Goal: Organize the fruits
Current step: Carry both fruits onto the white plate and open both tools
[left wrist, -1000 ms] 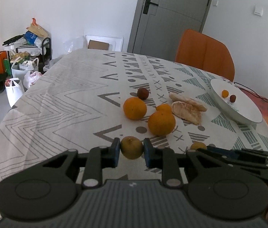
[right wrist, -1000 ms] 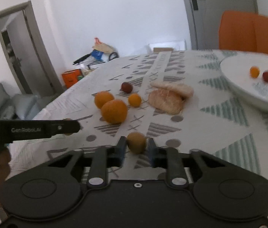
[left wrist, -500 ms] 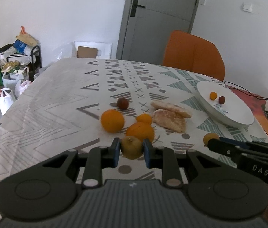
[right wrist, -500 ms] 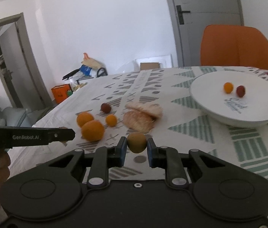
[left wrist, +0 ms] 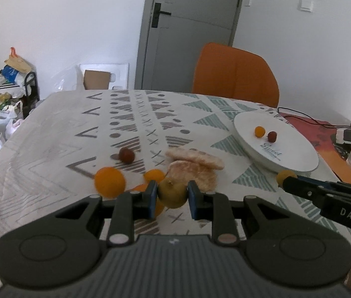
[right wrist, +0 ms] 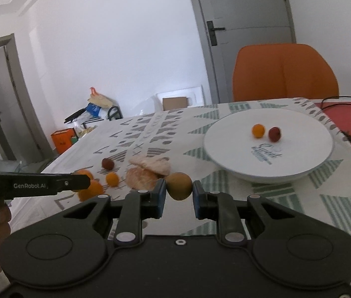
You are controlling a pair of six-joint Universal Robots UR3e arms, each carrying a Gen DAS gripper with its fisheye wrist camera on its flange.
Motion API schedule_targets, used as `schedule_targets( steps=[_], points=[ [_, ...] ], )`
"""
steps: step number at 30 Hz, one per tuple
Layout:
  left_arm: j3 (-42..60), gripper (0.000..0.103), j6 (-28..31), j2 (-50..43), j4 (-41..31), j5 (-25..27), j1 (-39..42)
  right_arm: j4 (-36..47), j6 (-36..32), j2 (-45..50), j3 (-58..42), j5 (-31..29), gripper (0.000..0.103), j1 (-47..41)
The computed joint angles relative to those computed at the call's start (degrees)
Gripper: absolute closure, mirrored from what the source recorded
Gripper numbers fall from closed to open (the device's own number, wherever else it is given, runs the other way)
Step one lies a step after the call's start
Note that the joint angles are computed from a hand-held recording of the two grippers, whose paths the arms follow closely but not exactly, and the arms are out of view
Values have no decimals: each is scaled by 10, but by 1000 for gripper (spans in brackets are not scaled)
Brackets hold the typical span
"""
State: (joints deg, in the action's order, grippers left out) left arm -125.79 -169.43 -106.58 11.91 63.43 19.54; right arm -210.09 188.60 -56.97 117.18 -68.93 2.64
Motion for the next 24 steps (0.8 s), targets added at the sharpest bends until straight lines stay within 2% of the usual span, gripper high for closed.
schedule_targets(
  steps=[24],
  points=[
    [172,79,-30,-97,-31,42,-122,-52,14,-2,43,17,82,-89]
  ],
)
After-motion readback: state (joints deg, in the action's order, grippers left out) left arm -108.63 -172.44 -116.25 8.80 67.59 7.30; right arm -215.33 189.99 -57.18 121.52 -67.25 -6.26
